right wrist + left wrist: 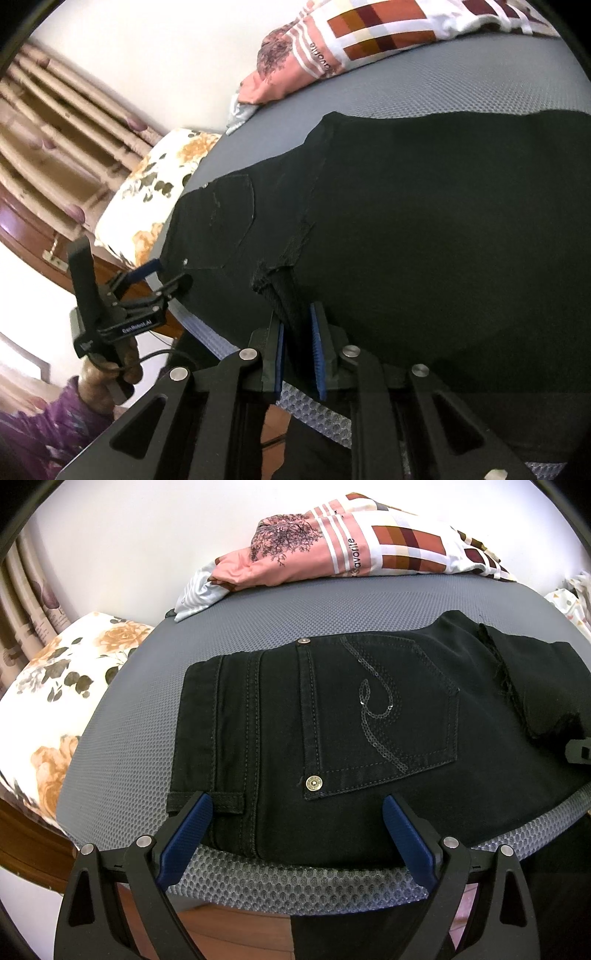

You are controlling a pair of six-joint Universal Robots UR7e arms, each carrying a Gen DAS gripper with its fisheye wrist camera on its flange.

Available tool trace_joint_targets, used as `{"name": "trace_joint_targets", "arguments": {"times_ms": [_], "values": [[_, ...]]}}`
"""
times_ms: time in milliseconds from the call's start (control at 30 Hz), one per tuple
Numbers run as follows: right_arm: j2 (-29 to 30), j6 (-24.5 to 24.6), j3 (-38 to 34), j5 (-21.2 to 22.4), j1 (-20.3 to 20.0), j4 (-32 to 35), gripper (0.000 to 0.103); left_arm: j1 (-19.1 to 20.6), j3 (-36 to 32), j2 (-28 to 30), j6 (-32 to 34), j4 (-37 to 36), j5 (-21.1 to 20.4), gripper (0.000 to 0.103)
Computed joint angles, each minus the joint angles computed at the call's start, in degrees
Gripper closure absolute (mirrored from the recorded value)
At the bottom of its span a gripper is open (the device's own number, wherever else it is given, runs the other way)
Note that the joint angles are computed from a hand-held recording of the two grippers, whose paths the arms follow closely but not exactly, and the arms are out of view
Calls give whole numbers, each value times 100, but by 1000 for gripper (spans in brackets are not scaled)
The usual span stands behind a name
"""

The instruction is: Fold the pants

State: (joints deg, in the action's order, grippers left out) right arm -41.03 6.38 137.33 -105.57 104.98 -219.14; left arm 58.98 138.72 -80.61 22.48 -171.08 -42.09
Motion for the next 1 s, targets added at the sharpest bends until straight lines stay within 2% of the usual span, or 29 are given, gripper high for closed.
{"name": "trace_joint_targets", "arguments": {"times_ms": [433, 533, 700, 1000], "values": [[33, -203, -96, -56, 124, 171, 76, -6, -6, 19, -9, 1, 7, 9], [34, -272, -129, -38, 161, 277, 70, -3, -3, 22, 1, -8, 9, 9], [43, -455, -238, -138, 317, 528, 55, -2, -6, 30, -1, -10, 9, 9], [57, -508, -252, -216, 389, 578, 53, -4, -5, 42, -5, -11, 12, 9]]}}
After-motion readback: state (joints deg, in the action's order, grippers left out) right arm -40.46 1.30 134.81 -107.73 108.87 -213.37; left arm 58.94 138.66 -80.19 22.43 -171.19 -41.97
